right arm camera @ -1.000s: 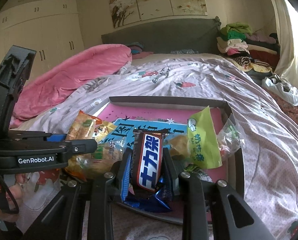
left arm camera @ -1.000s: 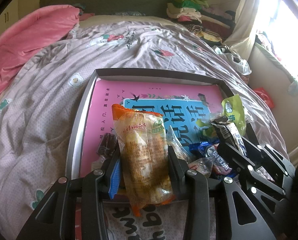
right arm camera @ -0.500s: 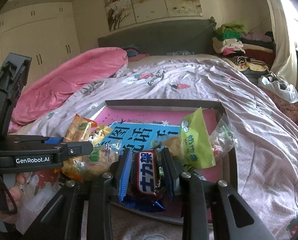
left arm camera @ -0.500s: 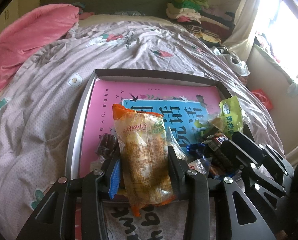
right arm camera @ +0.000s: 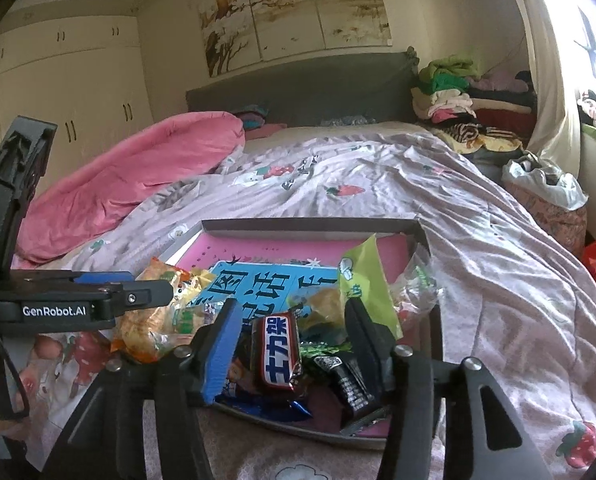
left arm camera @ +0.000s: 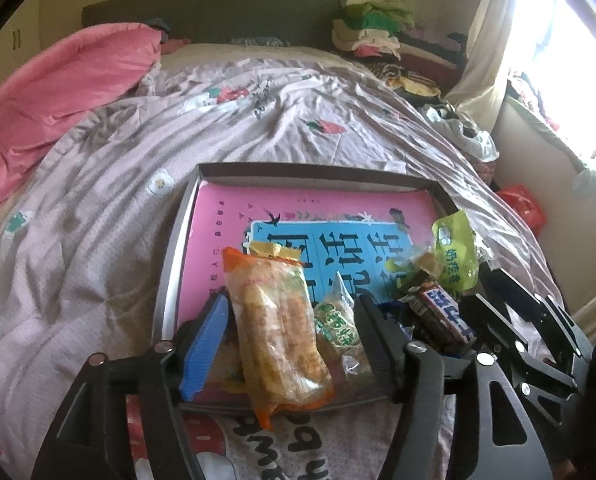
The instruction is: Organize snacks
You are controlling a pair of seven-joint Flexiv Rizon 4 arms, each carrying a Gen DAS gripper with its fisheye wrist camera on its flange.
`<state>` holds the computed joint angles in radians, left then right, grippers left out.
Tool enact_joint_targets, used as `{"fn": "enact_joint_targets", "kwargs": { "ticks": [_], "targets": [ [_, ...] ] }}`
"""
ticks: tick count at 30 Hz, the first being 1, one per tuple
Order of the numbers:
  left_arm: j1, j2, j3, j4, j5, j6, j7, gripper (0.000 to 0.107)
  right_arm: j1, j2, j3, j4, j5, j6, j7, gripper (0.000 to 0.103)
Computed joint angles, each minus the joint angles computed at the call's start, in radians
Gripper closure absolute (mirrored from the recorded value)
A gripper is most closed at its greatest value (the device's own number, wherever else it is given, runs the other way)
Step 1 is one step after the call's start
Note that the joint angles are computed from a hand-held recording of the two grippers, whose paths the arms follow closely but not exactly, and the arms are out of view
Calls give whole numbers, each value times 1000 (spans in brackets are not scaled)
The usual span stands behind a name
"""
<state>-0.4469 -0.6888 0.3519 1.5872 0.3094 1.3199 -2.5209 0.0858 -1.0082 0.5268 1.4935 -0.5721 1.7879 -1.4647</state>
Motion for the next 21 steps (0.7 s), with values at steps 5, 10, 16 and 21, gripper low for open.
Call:
{"fn": "enact_joint_targets", "kwargs": {
  "ticks": [5, 10, 16, 21],
  "targets": [
    [-36, 20, 40, 5, 41, 18, -35, 30, 71, 60, -123, 50, 47, 119, 30, 31],
    [-67, 54, 61, 18, 78, 3, -74, 29, 153, 128, -259, 108, 102, 194, 87, 22],
    [-90, 106, 67, 57, 146, 12, -136, 29, 203, 199, -338, 168, 130, 230, 138, 14],
    [-118, 150, 63, 98, 207, -14, -219, 29, 225, 284, -366, 266, 172, 222, 171, 9]
  ]
}}
